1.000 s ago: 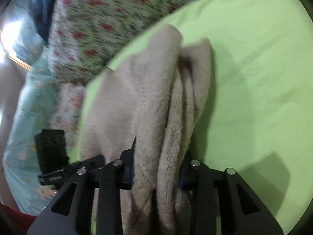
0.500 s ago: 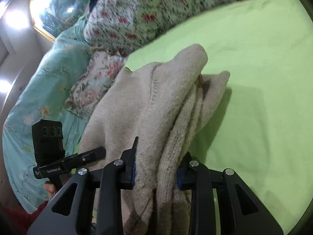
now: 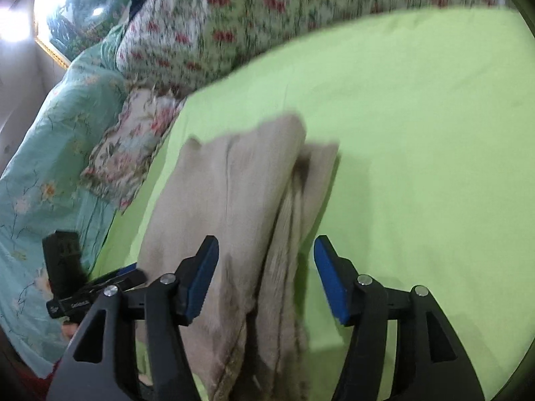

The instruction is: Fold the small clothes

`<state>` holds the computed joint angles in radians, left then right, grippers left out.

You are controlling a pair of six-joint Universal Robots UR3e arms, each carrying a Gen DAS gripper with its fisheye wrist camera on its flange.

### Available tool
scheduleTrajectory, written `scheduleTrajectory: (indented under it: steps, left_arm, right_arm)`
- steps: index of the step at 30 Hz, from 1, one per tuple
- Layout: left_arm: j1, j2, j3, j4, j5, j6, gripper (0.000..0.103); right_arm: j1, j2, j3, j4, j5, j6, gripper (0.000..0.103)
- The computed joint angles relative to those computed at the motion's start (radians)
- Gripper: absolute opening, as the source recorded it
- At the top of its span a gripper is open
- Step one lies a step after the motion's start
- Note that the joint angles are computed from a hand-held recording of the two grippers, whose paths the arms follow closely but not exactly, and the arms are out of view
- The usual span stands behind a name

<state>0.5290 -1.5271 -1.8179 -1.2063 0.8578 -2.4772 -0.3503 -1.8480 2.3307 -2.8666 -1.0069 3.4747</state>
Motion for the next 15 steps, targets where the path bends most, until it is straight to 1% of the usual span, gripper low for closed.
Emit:
scheduleTrajectory:
  steps: [2,4,5,7,8,9,10,11,13,14,15]
  left_arm:
    - [0.012,-0.026,0.021,0.009,-0.008,-0.028,0.077]
    - [0.002,-0.056,0.04,0.039,0.004,-0.069,0.077]
    - [-0.009,-0.073,0.05,0.057,0.015,-0.088,0.076]
    - [-0.03,-0.108,0.071,0.078,0.033,-0.118,0.077]
    - [-0.038,-0.12,0.077,0.085,0.036,-0.128,0.077]
    - [-0.041,-0.123,0.075,0.085,0.038,-0.126,0.077]
    - [-0.05,-0.131,0.082,0.087,0.043,-0.128,0.076]
    - [-0.055,-0.124,0.076,0.089,0.046,-0.122,0.074]
    - [-0.068,-0.101,0.056,0.105,0.055,-0.114,0.072]
    - [-0.081,-0.097,0.05,0.122,0.072,-0.115,0.072]
    - [-0.093,-0.098,0.042,0.135,0.086,-0.122,0.073]
  right_arm:
    - [0.004,0.045,-0.042,-0.035,-0.017,0.016,0.06]
    - [0.032,0.145,-0.121,-0.066,-0.051,0.043,0.06]
    - [0.043,0.184,-0.149,-0.077,-0.069,0.057,0.058]
    - [0.075,0.285,-0.224,-0.102,-0.108,0.095,0.051]
    - [0.082,0.34,-0.264,-0.105,-0.109,0.104,0.048]
    - [0.079,0.376,-0.29,-0.096,-0.096,0.101,0.042]
    - [0.078,0.411,-0.32,-0.075,-0.082,0.096,0.018]
    - [0.076,0.425,-0.335,-0.069,-0.075,0.097,0.009]
    - [0.043,0.374,-0.264,-0.193,-0.032,0.108,0.009]
    - [0.034,0.338,-0.234,-0.222,-0.036,0.108,0.008]
    - [0.03,0.315,-0.222,-0.213,-0.05,0.1,0.008]
